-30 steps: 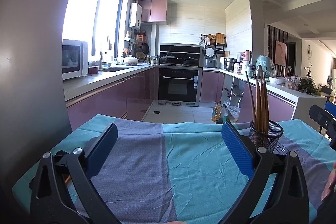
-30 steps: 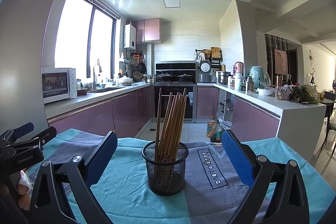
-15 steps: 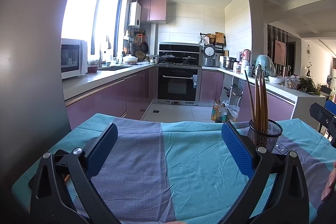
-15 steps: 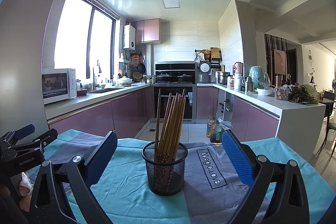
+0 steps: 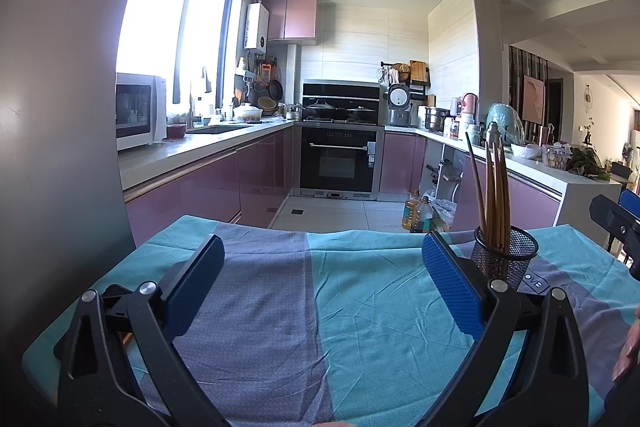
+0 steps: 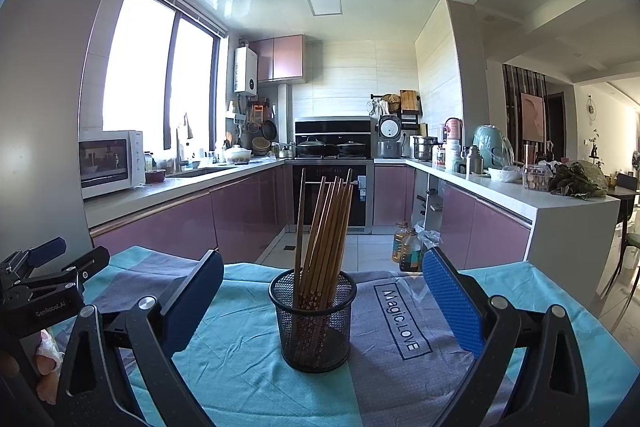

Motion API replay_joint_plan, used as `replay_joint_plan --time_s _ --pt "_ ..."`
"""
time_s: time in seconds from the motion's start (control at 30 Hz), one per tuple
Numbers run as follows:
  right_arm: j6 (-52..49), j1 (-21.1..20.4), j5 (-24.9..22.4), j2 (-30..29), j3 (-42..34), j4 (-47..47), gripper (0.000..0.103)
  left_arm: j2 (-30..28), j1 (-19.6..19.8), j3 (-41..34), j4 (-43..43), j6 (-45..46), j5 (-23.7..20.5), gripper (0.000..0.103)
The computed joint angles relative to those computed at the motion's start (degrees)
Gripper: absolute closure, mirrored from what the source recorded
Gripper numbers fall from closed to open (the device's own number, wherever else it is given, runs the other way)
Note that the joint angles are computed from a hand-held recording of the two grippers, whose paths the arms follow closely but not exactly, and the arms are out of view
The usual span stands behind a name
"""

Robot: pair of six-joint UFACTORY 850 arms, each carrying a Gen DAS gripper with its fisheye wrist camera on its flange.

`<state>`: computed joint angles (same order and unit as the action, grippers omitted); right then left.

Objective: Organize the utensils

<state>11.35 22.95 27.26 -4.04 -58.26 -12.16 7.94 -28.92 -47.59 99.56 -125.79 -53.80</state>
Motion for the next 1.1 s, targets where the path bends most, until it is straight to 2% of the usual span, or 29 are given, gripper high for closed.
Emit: replay_joint_plan --time_s 1.1 --pt "1.75 -0.27 -0.19 -0.34 -0.38 -1.47 0.007 -0.1 -0.07 0.29 0.4 -0.39 -0.38 0.006"
